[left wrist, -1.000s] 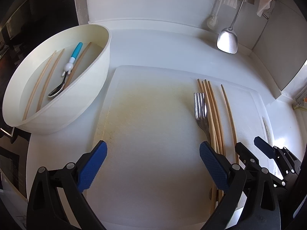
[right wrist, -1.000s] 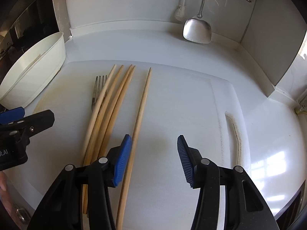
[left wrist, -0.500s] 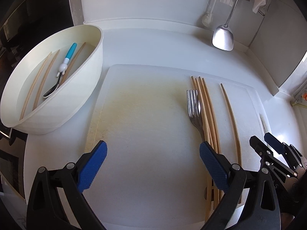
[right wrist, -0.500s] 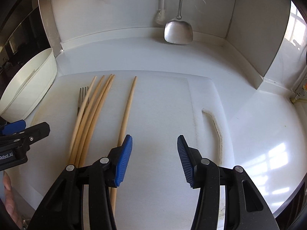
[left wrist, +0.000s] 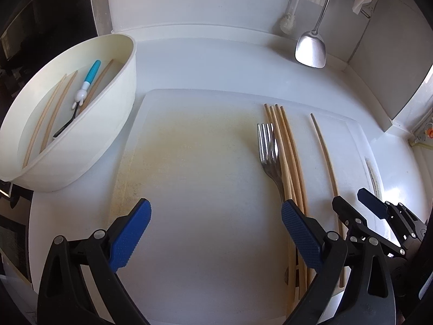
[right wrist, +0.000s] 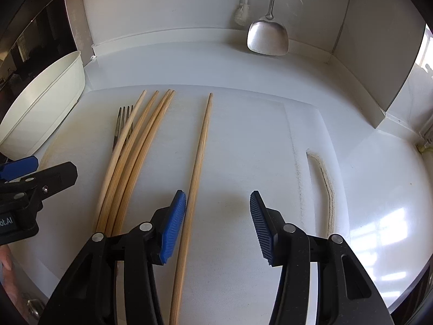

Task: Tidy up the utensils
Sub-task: 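Lower both open tools toward the wooden chopsticks beside the fork, then close the left tool on a chopstick while the right tool grasps another chopstick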

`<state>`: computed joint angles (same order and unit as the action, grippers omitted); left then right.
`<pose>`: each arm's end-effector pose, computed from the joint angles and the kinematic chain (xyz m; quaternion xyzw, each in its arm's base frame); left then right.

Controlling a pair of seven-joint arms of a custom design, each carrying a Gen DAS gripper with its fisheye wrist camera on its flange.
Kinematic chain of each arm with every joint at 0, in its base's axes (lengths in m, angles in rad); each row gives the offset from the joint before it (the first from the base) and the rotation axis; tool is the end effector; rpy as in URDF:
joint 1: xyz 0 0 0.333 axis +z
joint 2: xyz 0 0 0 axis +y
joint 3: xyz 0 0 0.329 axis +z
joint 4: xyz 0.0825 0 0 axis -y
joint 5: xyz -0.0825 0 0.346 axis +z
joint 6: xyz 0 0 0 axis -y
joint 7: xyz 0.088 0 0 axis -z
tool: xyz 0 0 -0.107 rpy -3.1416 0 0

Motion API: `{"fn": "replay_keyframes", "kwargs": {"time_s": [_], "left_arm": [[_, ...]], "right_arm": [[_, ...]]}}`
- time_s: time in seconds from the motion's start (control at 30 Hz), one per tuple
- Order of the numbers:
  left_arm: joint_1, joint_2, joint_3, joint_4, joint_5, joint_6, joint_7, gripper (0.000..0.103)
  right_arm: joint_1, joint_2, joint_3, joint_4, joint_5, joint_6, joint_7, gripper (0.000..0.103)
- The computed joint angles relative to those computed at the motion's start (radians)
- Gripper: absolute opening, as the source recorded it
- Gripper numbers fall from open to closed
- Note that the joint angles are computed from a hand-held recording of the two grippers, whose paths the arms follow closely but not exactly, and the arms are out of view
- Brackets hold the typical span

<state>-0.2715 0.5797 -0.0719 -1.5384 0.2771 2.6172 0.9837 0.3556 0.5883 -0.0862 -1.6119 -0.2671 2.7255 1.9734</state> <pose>0.6754 -0.2363 0.4019 -0.7034 0.6619 -0.2092 0.1527 0.6768 0.2098 0.3751 -0.7158 0.6410 -0.2057 0.1854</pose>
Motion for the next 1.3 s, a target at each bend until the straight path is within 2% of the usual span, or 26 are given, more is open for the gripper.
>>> {"fn": "replay_keyframes", "kwargs": {"time_s": [0.3, 0.4, 0.57, 0.73, 1.03, 1.3], "left_arm": [[-0.031, 0.073, 0.007, 0.093, 0.006, 0.001, 0.007, 0.094], [-0.041, 0.097, 0.012, 0.124, 0.012, -0.027, 0.010, 0.085], [-0.045, 0.102, 0.013, 0.124, 0.015, -0.028, 0.008, 0.082], [-0.045, 0.094, 0.013, 0.105, 0.019, 0.000, 0.009, 0.074], [-0.019, 0.068, -0.017, 0.052, -0.025, 0.055, 0.045, 0.047], [0.044, 0.054, -0.084, 0.011, -0.141, 0.105, 0.136, 0.015]], "right_arm": [[-0.007, -0.004, 0.001, -0.026, 0.017, 0.048, 0.003, 0.048], [-0.009, -0.005, 0.002, -0.029, 0.023, 0.057, 0.000, 0.048], [-0.008, -0.008, -0.002, -0.037, 0.024, 0.067, -0.003, 0.048], [-0.006, -0.006, -0.006, -0.034, 0.020, 0.069, -0.005, 0.048], [-0.008, 0.001, 0.001, -0.022, 0.031, 0.070, -0.026, 0.041], [-0.003, 0.004, -0.003, -0.020, 0.029, 0.074, -0.026, 0.039]]}}
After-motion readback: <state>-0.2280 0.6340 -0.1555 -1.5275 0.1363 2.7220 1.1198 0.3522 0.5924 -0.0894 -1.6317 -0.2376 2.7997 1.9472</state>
